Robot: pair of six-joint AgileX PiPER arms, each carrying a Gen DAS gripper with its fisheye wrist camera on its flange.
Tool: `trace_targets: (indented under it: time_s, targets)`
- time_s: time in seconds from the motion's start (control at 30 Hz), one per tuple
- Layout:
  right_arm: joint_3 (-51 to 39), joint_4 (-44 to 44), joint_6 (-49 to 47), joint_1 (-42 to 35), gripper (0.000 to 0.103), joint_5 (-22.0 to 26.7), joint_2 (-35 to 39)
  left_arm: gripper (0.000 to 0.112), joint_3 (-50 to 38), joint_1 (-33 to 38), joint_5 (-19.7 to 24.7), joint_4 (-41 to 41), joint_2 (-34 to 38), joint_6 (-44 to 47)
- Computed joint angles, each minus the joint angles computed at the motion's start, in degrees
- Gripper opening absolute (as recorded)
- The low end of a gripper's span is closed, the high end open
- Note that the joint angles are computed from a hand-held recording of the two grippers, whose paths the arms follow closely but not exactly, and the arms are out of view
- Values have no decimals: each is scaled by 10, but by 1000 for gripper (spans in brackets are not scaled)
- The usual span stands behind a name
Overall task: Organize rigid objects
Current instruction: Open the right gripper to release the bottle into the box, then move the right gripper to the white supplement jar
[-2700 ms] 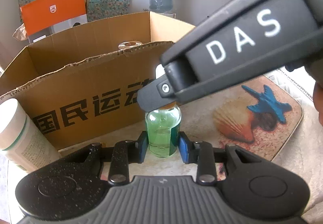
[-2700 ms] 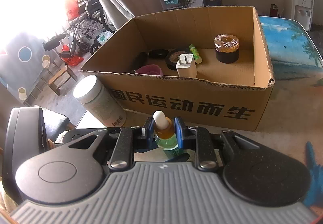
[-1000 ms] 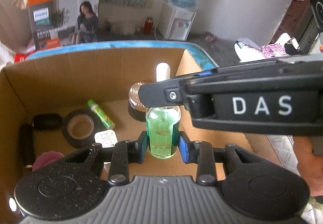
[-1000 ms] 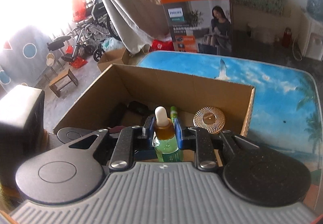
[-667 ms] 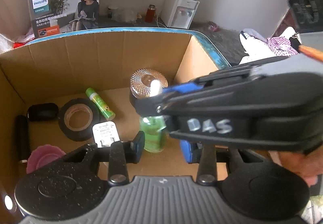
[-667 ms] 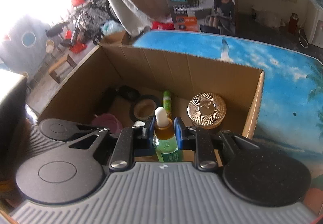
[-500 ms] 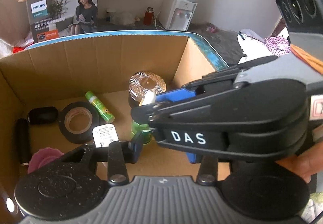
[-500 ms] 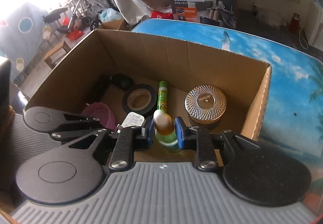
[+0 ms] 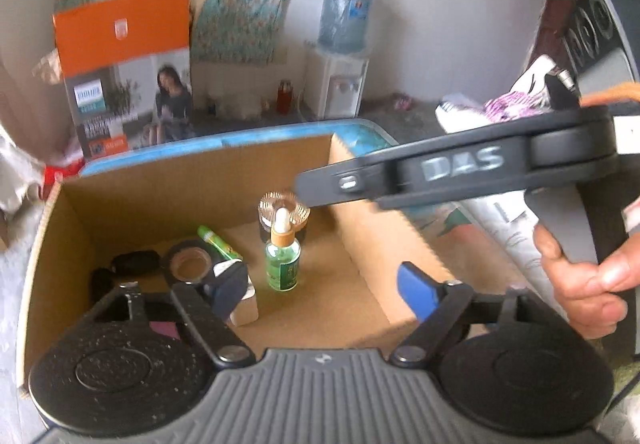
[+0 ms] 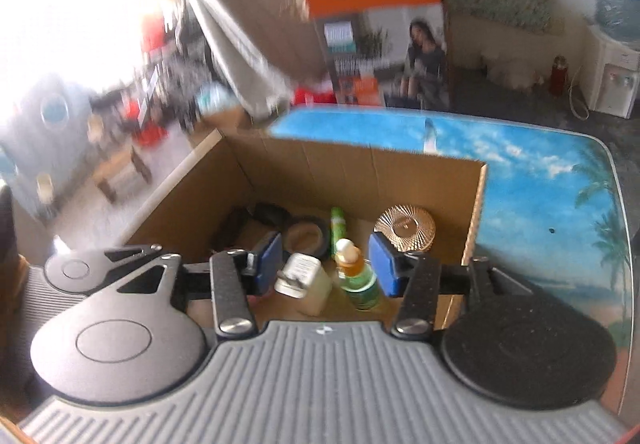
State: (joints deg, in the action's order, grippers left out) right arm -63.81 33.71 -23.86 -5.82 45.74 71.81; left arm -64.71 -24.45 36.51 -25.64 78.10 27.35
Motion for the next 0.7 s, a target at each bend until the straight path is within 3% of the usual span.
trace_targets:
  time_s: [0.13, 0.23, 0.47, 0.7]
  targets:
    - [72, 72, -16, -49, 64, 12, -119, 94, 52, 15, 11, -13, -90, 25]
    - [124, 70, 18, -55, 72, 15, -210, 96, 90, 35, 26, -16, -150, 45]
    - [217, 52, 112, -24, 77, 28, -347, 97, 181, 63, 13, 71, -265, -2]
    - [259, -79, 308, 170, 77, -66, -346, 97, 236, 104, 3, 123, -295, -56]
